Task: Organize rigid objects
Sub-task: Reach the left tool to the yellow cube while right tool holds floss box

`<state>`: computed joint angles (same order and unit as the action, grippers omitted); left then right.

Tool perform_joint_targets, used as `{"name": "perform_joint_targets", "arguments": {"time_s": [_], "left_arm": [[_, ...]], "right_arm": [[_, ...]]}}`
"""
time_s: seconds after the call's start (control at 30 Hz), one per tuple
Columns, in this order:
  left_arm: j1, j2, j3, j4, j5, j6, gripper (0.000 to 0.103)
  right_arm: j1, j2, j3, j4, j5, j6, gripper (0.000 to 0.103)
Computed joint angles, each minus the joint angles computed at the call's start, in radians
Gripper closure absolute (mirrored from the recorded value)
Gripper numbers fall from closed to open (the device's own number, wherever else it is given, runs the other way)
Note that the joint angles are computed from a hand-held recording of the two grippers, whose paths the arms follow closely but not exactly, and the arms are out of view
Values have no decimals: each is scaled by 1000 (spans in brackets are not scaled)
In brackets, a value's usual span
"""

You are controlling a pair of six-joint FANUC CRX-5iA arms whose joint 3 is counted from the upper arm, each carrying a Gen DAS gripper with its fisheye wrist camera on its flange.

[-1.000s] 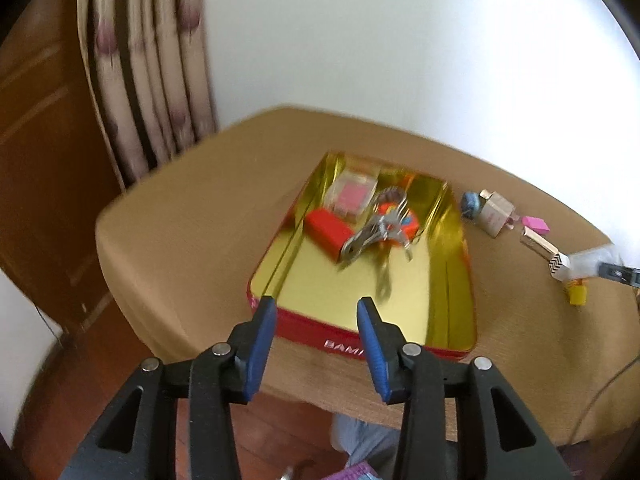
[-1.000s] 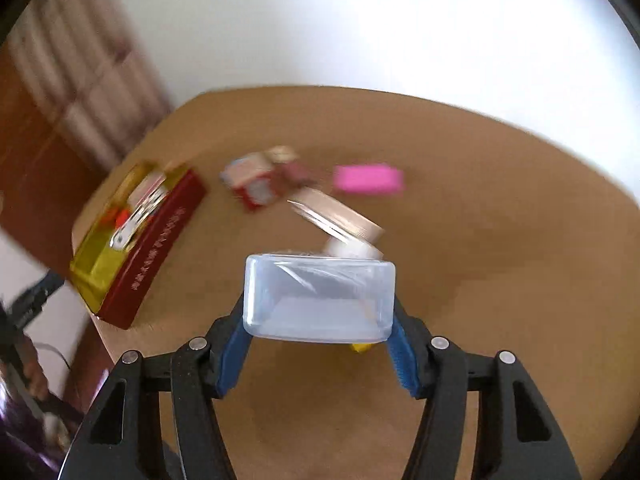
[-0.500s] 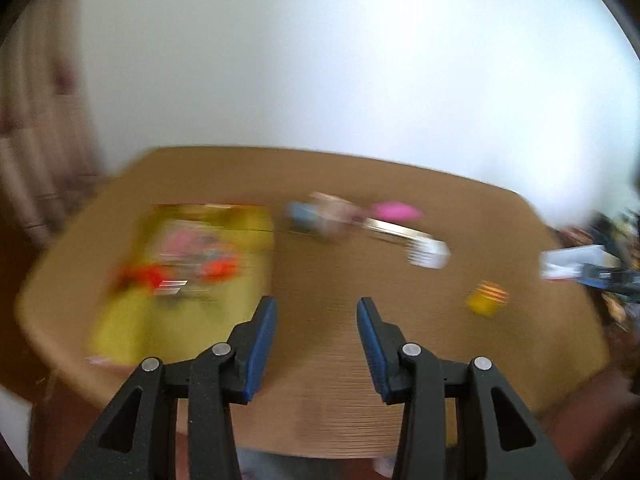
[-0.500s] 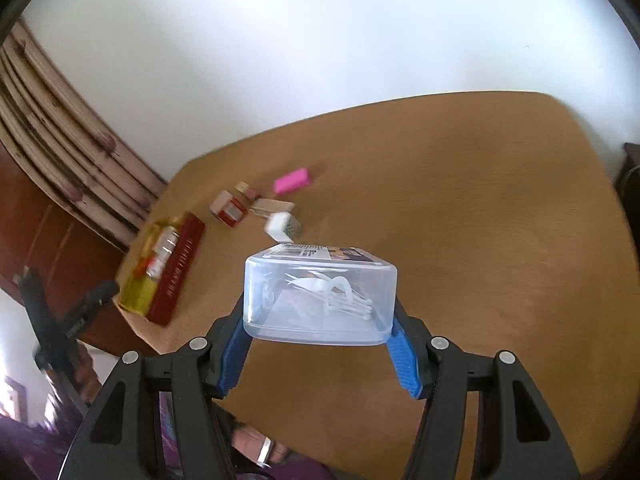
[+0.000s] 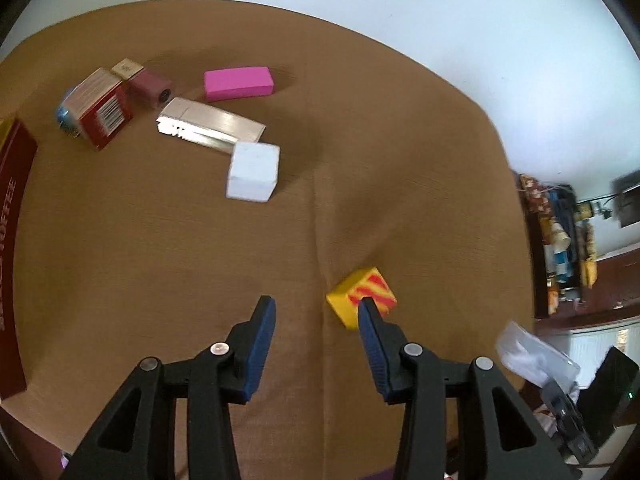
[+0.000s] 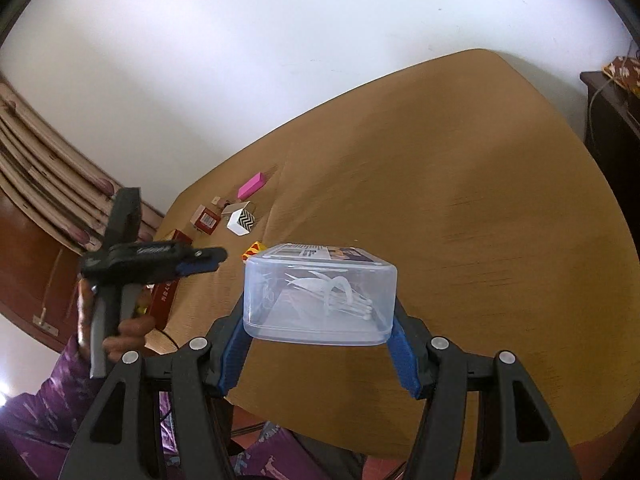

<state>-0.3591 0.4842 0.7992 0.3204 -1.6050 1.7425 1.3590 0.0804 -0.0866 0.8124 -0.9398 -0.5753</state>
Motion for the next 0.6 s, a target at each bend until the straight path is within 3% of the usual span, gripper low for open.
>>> {"name": "perform_joint_targets", "arguments": {"time_s": [0.13,0.2,0.4,0.6], "left_arm": [[-33,59,97,-51,-47,-16,59],[-34,99,148,-34,-91,31,59],[-39,152,228,11,-125,149,59],[-78,268,423,-41,-262,243,59]], "right_arm": [[-4,-39,-75,34,46,-70,45],[-13,-55,-117,69,87,-121,45],[-26,-66,-159,96,154,-166,45],[-35,-66,-182,128,193,-192,45]]}}
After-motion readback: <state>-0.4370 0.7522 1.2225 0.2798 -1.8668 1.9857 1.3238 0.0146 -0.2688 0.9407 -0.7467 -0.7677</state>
